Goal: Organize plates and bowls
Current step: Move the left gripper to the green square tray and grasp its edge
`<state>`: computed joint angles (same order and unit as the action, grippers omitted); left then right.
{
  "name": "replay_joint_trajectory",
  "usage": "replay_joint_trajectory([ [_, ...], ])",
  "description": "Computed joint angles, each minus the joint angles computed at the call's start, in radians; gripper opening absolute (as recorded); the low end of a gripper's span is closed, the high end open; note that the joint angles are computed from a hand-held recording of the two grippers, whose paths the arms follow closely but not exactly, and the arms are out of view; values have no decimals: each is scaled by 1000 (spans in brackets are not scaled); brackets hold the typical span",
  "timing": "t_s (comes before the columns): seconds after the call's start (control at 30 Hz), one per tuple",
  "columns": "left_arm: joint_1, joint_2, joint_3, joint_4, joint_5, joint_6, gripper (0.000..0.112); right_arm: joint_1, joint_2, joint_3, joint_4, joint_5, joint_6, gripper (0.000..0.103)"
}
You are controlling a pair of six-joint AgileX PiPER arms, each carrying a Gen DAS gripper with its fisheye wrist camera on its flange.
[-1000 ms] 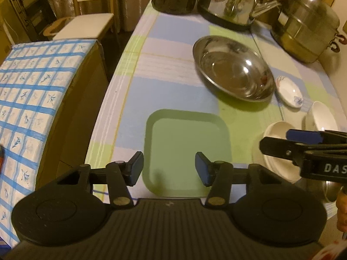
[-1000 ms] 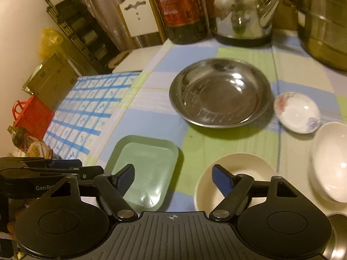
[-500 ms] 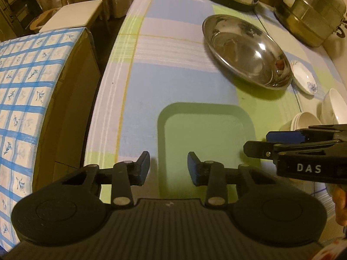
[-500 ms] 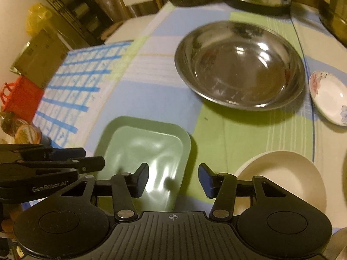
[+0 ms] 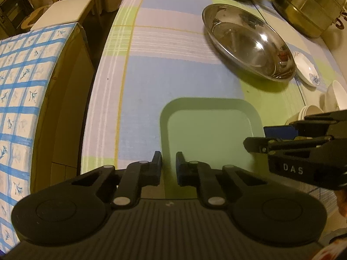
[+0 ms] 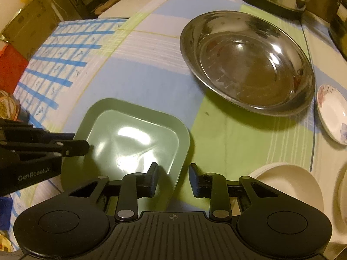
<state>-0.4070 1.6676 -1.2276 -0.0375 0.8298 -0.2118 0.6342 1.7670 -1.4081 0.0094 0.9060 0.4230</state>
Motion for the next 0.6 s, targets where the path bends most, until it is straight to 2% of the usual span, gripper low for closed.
replay_joint_trajectory([
  [0.07,-2,1,-1,7,-2,-1,10,-6,-2,6,11,-14,-6,23],
  [0.23,3,5,-5,-1,2,5,10,-29,-24,40,27,-44,16,10],
  [0.6,2,24,-74,6,12,17,10,-39,-68,74,-9,-103,72,7],
])
